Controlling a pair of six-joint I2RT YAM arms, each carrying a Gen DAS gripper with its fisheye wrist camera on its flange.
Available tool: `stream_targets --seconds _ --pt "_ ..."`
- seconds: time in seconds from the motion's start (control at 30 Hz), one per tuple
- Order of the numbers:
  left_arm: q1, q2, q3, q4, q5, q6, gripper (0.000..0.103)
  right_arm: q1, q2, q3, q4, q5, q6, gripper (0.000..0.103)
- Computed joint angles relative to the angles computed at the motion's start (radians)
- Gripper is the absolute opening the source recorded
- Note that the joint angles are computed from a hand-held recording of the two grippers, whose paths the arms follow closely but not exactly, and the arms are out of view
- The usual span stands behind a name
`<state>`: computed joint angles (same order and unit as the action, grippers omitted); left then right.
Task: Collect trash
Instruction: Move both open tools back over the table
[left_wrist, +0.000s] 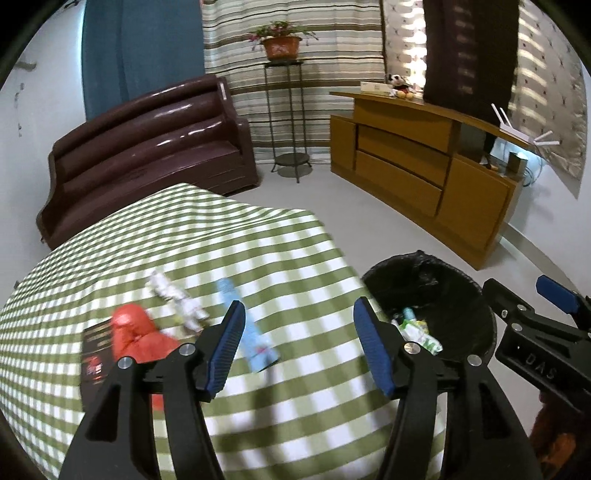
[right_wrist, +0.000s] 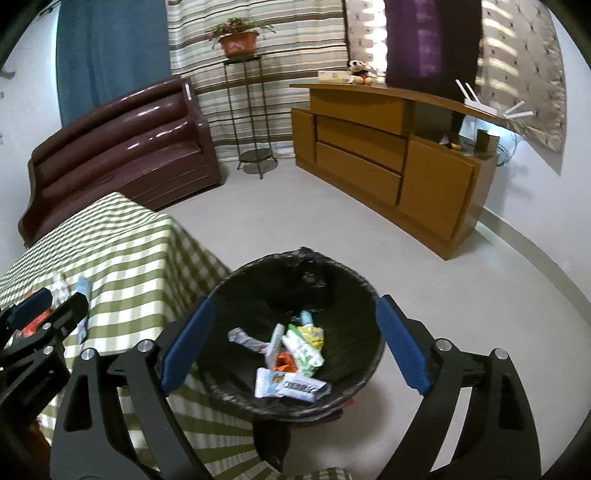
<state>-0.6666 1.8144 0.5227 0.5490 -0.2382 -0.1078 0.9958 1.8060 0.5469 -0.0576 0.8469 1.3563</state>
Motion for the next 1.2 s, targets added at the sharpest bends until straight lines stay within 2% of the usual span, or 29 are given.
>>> stream_targets --seconds 0.27,0.57,0.8,0.97,1.2 --pt "0.135 -0.152 -0.133 -0.001 0.037 0.029 0.064 0.061 0.063 0.127 -0.037 -0.017 -0.036 0.087" --pt "0.377 -0.306 -0.253 -0.009 0.120 0.112 0.070 0.104 0.124 0.252 -0.027 -0.053 -0.125 0.087" --pt "0.500 -0.237 -0.248 0.008 0.171 0.142 0.070 0.123 0.170 0.324 -0.035 -0.069 -0.159 0.087" --pt "0.507 -0.166 -0.225 0.033 0.162 0.148 0.070 0.129 0.179 0.334 -0.041 -0.074 -0.158 0.087" --pt "0.487 -0.086 -0.161 0.012 0.131 0.146 0.071 0.117 0.180 0.315 -0.011 -0.091 -0.166 0.087"
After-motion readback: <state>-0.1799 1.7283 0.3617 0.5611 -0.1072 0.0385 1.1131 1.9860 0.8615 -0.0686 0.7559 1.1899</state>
